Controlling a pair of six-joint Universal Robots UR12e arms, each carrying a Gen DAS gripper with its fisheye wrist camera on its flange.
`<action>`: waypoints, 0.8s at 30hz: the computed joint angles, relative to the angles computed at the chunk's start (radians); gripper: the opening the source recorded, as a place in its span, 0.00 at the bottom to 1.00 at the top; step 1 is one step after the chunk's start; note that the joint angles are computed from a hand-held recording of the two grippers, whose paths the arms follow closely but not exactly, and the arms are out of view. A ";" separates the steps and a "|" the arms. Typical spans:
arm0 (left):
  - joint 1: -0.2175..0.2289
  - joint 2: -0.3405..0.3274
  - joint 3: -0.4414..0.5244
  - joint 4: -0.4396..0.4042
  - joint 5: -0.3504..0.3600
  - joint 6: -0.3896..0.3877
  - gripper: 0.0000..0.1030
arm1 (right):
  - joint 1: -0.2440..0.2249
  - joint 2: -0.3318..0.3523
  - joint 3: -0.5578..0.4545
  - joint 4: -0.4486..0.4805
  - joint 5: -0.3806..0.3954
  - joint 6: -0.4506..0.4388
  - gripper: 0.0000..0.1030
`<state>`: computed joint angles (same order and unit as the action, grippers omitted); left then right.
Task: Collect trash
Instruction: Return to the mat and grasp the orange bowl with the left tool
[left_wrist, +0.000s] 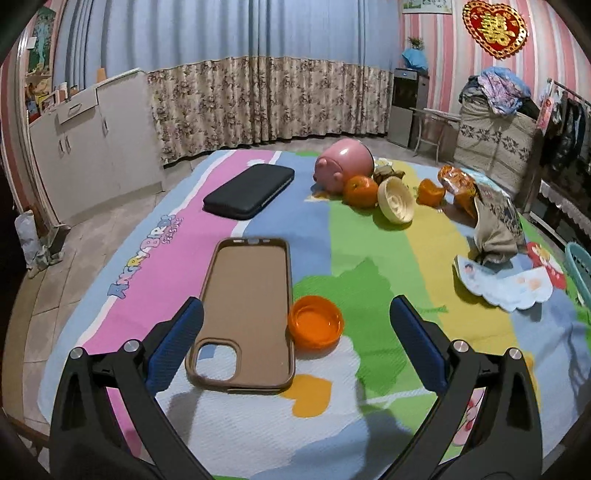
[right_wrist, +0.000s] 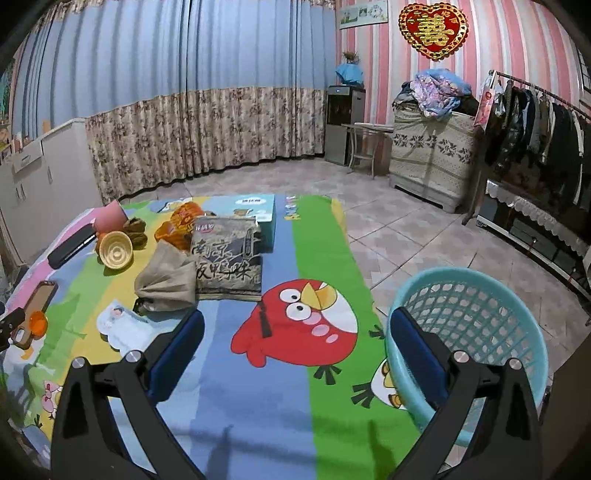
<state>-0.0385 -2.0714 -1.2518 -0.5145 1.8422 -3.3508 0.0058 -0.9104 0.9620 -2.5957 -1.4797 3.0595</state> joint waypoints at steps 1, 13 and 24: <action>0.000 0.002 -0.007 0.001 -0.004 0.006 0.95 | 0.003 0.001 -0.002 0.009 -0.004 -0.005 0.96; 0.012 -0.039 0.069 -0.161 -0.087 -0.032 0.81 | 0.026 0.010 -0.014 0.079 -0.013 -0.051 0.96; 0.009 -0.059 0.106 -0.217 -0.095 0.013 0.39 | 0.034 0.009 -0.019 0.117 0.005 -0.075 0.96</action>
<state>-0.0291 -2.1306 -1.1455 -0.7311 1.7476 -3.3381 0.0402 -0.9013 0.9431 -2.4786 -1.4751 2.9844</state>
